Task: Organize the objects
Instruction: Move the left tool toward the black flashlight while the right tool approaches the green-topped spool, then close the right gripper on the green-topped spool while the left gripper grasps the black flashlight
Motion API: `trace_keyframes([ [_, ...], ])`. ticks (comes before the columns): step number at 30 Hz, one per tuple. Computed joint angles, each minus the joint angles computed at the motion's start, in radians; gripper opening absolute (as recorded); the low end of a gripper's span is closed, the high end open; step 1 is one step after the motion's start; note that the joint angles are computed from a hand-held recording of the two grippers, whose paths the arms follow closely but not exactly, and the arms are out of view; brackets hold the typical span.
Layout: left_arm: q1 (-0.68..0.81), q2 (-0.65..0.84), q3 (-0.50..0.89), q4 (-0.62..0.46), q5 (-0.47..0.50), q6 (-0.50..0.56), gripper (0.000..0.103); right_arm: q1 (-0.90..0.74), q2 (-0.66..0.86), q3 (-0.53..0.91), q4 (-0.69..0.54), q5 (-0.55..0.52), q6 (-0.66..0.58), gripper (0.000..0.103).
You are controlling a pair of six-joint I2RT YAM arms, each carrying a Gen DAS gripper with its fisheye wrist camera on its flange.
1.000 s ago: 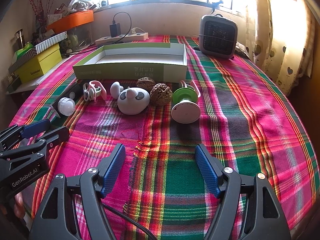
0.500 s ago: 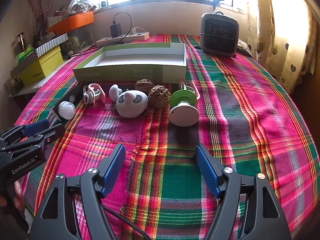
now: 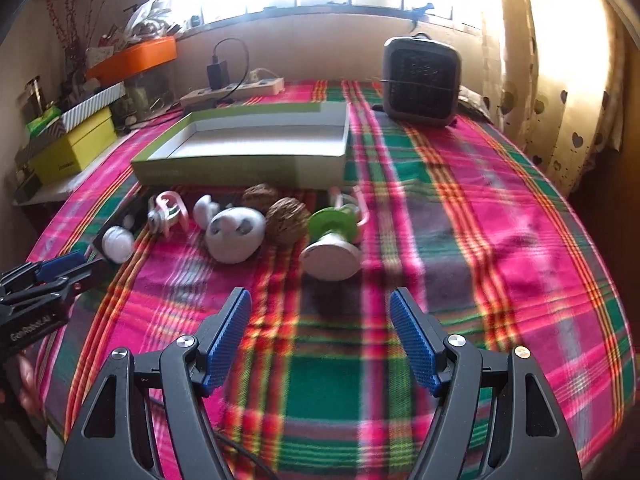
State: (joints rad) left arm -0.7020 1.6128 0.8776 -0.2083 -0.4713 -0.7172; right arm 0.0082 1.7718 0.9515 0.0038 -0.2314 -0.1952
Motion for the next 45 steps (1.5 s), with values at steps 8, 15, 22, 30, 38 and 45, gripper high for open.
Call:
trace_keyframes([
  [8, 0.074, -0.028, -0.02, 0.041, 0.082, 0.021, 0.051, -0.016, 0.085, 0.132, -0.086, -0.02, 0.002, 0.072],
  [15, 0.085, -0.018, -0.007, 0.048, 0.093, 0.056, 0.051, -0.013, 0.127, 0.191, -0.123, -0.038, -0.008, 0.067],
  [22, 0.103, 0.015, 0.021, 0.039, 0.101, 0.082, 0.051, -0.012, 0.159, 0.236, -0.16, -0.045, -0.013, 0.052],
  [30, 0.145, 0.063, 0.061, 0.03, 0.147, 0.104, 0.051, -0.01, 0.184, 0.279, -0.202, -0.053, -0.027, 0.036],
  [38, 0.167, 0.108, 0.12, 0.002, 0.157, 0.182, 0.051, -0.006, 0.197, 0.298, -0.212, -0.054, -0.026, 0.035],
  [45, 0.191, 0.149, 0.171, -0.013, 0.182, 0.229, 0.051, -0.002, 0.207, 0.317, -0.221, -0.043, -0.014, 0.036],
])
